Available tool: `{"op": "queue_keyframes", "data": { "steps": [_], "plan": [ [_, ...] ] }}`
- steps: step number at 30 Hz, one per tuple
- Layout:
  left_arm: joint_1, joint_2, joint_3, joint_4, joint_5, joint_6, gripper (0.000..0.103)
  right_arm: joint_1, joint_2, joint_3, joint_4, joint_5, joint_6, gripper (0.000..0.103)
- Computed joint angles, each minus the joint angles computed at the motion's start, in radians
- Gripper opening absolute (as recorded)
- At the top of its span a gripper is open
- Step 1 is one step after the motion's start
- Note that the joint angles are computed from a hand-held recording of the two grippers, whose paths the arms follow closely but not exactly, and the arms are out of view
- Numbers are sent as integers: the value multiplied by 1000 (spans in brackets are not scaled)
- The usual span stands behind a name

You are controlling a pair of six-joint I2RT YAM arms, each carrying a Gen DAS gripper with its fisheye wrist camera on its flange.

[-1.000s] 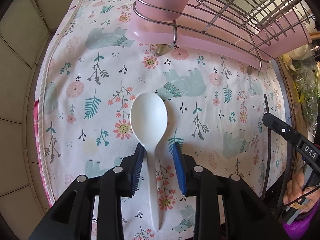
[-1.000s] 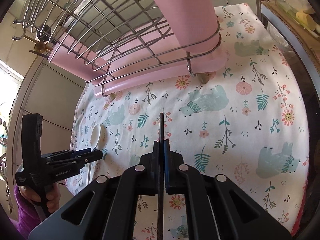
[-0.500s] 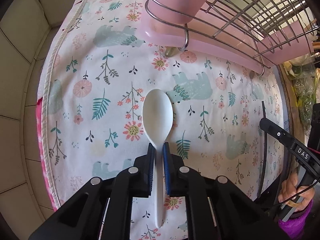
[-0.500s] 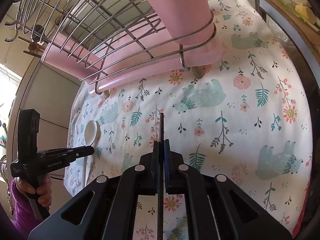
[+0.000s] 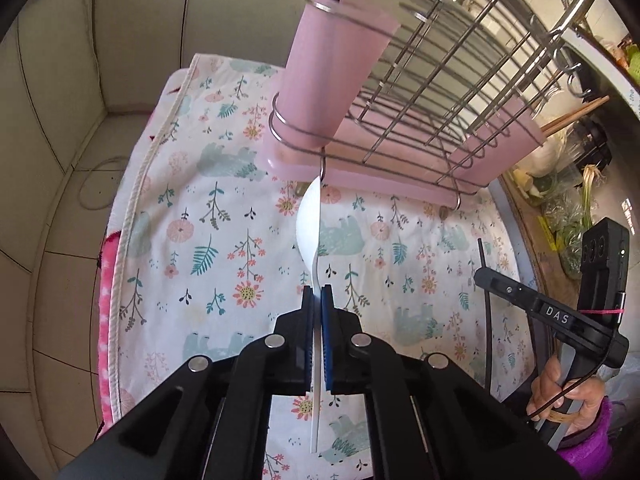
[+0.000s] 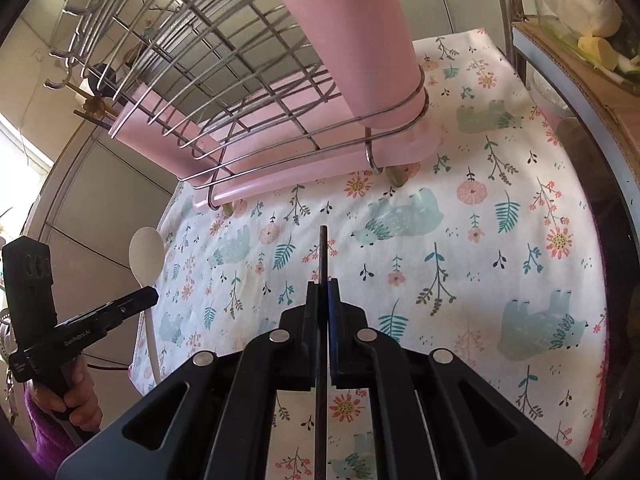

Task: Organize utensils
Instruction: 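Lift the white spoon with the left tool while the right tool lifts the black chopstick, then carry the white spoon above a pink cup with the left tool while the right tool carries the chopstick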

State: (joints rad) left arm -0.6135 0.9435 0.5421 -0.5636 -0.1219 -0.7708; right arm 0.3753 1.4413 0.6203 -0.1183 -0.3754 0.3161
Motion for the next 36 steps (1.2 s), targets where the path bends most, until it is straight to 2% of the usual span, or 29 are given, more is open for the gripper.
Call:
{"op": "queue_keyframes", "data": {
  "steps": [4, 10, 15, 19, 28, 36],
  "plan": [
    [-41, -85, 35, -54, -75, -24, 3, 10, -121, -26, -22, 36, -16, 5],
    [-110, -124, 128, -71, -189, -30, 3, 9, -269, -18, -49, 54, -18, 5],
    [-170, -99, 196, -43, -281, -32, 3, -7, -373, 34, -97, 69, -46, 5],
    [-163, -103, 254, -26, -329, 2, 3, -10, -411, 93, -101, 91, -67, 5],
    [-177, -77, 357, 66, -477, 122, 3, -19, -427, 180, 2, 132, -81, 5],
    [-125, -49, 365, 221, -495, 229, 3, -53, -404, 205, 155, 124, -85, 5]
  ]
}}
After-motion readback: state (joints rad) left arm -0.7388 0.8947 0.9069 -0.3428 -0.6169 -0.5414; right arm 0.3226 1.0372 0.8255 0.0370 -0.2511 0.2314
